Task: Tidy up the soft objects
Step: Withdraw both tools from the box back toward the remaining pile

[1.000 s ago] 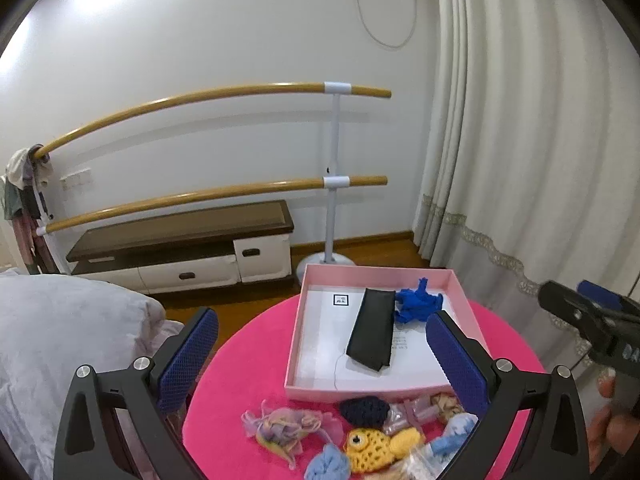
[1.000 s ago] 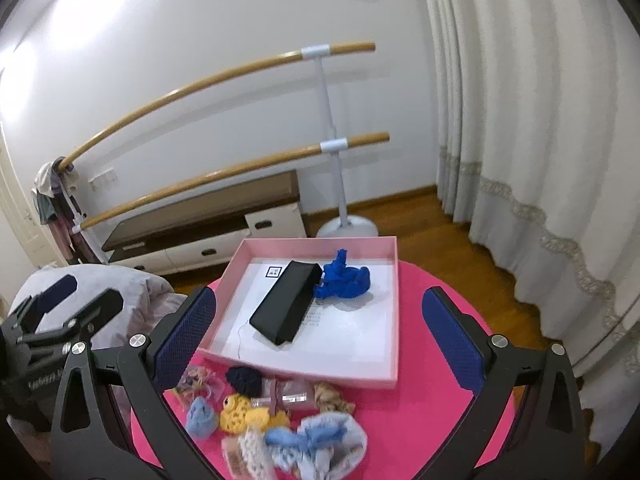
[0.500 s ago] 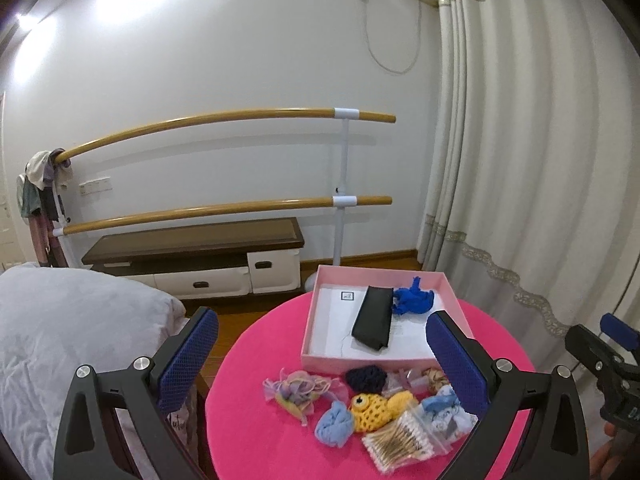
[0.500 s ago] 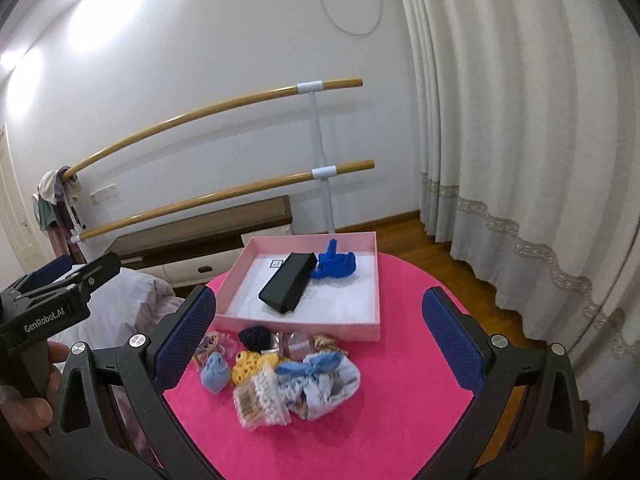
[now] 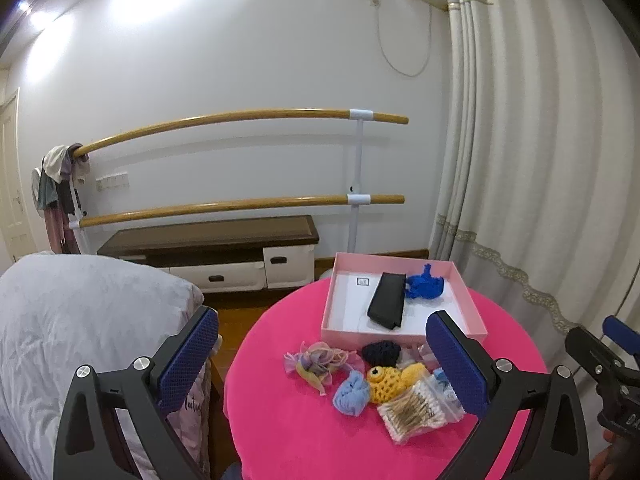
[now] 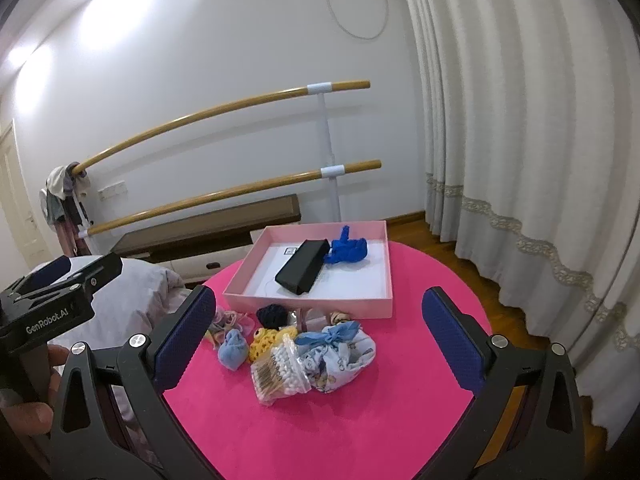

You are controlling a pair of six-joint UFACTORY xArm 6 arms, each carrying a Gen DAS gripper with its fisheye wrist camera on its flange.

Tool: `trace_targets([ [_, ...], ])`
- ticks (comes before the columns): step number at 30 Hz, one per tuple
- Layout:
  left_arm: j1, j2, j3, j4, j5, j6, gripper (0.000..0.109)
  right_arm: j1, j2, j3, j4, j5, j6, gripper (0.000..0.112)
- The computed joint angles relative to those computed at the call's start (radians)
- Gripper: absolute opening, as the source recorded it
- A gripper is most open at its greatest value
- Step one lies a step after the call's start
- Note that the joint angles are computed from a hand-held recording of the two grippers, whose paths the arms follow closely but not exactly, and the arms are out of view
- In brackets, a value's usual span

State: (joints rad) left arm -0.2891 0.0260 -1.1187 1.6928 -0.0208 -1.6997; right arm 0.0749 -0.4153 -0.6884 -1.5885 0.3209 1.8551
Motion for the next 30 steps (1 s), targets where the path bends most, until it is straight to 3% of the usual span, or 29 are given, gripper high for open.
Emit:
trace_targets([
  [5,0.005,-0.062,0.061,-0.132,0.001,0.133,0.103,0.01,-0.005,0.003,0.003,0.003,-0.004,0.103],
  [12,0.024,-0.088,0.089,-0.137,-0.016,0.134,0.103,0.009,-0.016,0.011,0.014,0.013,-0.02,0.103],
  [23,0.042,-0.041,0.144,-0.383,-0.024,0.407,0.103,-0.057,0.032,0.028,0.057,-0.018,-0.054,0.103],
  [30,0.017,0.026,0.191,-0.781,-0.027,0.803,0.103,-0.089,0.107,0.026,0.083,-0.053,-0.086,0.103],
])
